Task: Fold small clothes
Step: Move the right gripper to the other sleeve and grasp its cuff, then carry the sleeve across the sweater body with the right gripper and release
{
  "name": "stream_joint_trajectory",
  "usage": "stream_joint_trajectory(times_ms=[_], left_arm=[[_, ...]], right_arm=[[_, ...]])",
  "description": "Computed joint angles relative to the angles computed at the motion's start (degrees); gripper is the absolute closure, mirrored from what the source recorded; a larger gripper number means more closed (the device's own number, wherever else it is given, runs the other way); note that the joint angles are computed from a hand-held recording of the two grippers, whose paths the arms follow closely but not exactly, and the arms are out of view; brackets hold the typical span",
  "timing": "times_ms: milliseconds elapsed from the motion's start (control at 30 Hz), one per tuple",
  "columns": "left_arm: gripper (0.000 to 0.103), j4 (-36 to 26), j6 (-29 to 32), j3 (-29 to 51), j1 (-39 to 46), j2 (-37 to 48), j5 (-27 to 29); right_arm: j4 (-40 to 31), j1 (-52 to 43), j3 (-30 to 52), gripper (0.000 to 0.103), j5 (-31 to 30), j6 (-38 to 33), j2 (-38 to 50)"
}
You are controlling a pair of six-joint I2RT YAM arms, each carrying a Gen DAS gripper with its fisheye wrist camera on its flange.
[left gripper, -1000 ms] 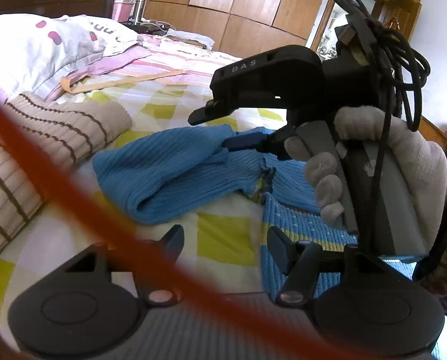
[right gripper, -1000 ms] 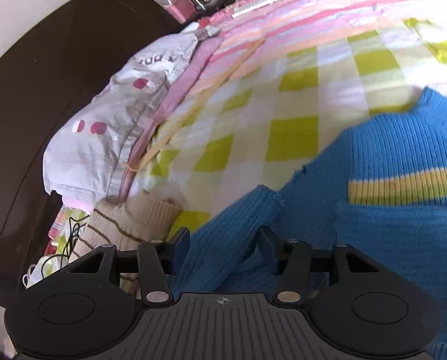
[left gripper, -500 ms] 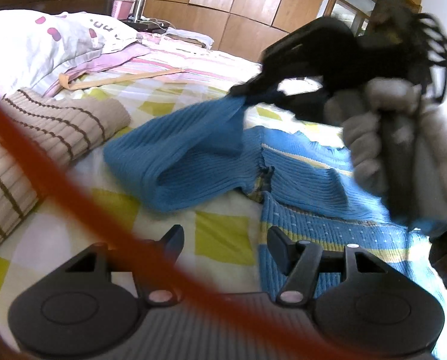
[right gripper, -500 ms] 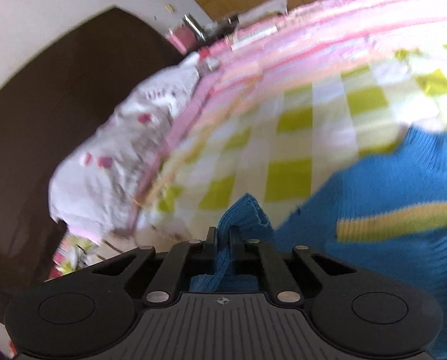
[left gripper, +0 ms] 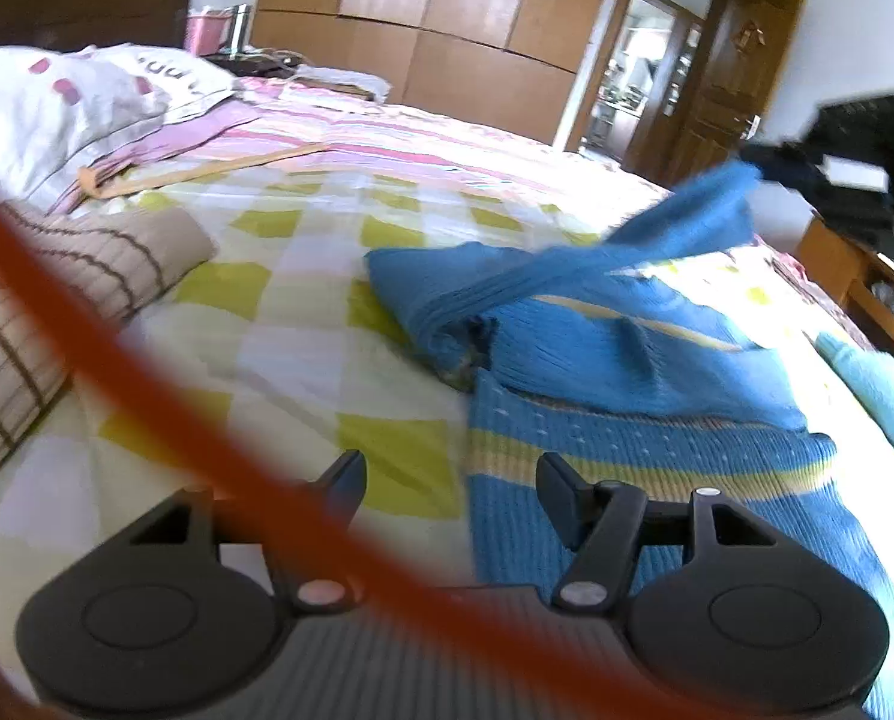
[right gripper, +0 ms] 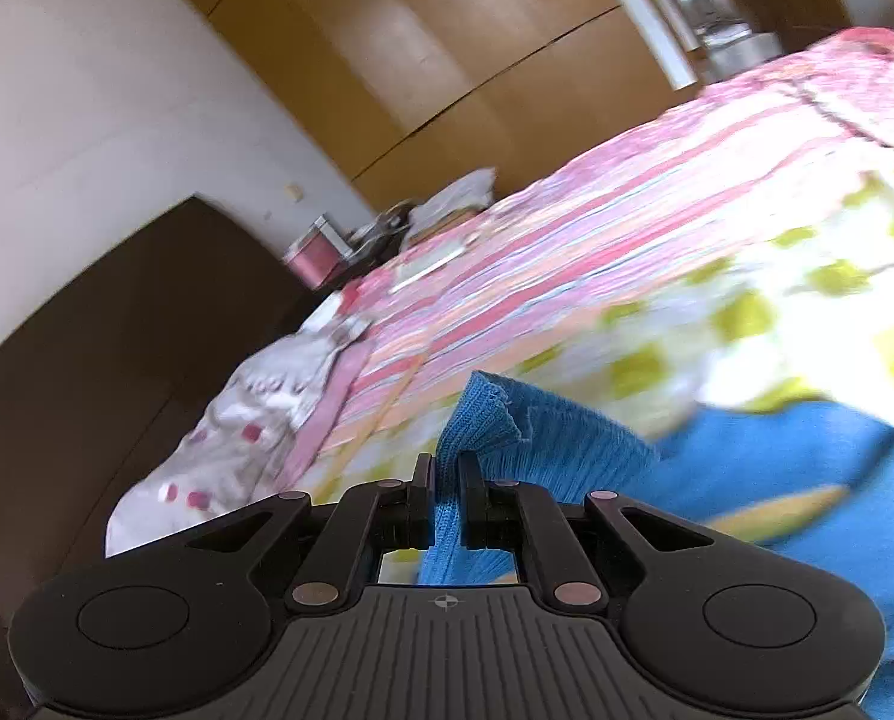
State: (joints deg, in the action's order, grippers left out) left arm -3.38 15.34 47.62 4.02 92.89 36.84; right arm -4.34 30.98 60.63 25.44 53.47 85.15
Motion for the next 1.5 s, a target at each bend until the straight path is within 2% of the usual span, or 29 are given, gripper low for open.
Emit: stream_joint_trajectory(times_ms=[100,167,233,300,400,500,567,700,767,800,900,967,1033,1267,1500], left_arm=[[0.036,0.38,1.42,-1.37,-1.01,-0.89,0.0],[0.034,0.8,2.16,-2.44,-2.09,-1.39,-0.95],[0.034,0.14,3.17,-3.26,-3.53,-2.3,-2.92],[0.034,-0.11,3.8,-4.29,-4.7,-3.9,-4.56],[0.033,-0.1,4.77,-4.94,-7.2,-5.91,-7.13],[0.032,-0.34,5.06,-3.94,-10.75,-6.24,-10.42],[0.032,-0.06,4.47,-2.67,-13.5,-5.87,-12.68],[0.031,1.21,1.68,0.05,-18.96,-4.09,-17.52],[0.031,1.83,0.0,1.28,-21.53,-2.62,-19.94],[0.031,1.79,-0.75,2.04,-22.6,-1.78,-20.64],[0.031,1.41,-1.87,4.42,-25.3,1.3,-22.74],[0.031,2.19,-1.79,5.12,-27.0,3.17,-25.16],[0.031,1.83,-1.98,5.94,-27.8,4.38,-26.41],[0.031,-0.14,-2.19,3.56,-25.05,0.52,-25.7],[0.03,-2.42,-1.29,-0.18,-21.05,-1.67,-25.85]], right_arm=[[-1.58,1.15,-7.81,0.096,4.59,0.72,-4.88],[-5.97,1.2,-9.74,0.095,7.62,1.28,-3.77],[-7.31,0.13,-12.12,0.093,5.31,3.48,-2.43],[-3.74,-0.09,-16.9,0.09,2.97,6.59,-3.64],[4.25,-0.57,-23.49,0.088,1.1,7.13,-5.93],[11.47,-2.24,-29.05,0.079,-2.22,9.47,-7.96],[16.0,-4.1,-31.64,0.076,-5.14,9.97,-8.18],[18.96,-7.88,-33.14,0.077,-8.52,9.4,-8.09],[19.54,-9.39,-33.32,0.09,-8.57,9.91,-7.54],[19.57,-9.81,-33.58,0.091,-8.38,10.08,-7.48],[18.0,-10.94,-33.78,0.092,-8.9,9.49,-7.49],[16.03,-10.5,-33.3,0.092,-7.18,8.46,-8.1],[12.17,-9.58,-32.09,0.084,-4.48,7.75,-9.18],[6.63,-6.0,-30.04,0.084,1.56,3.93,-12.15],[2.78,-3.0,-25.89,0.086,0.43,0.92,-6.3]])
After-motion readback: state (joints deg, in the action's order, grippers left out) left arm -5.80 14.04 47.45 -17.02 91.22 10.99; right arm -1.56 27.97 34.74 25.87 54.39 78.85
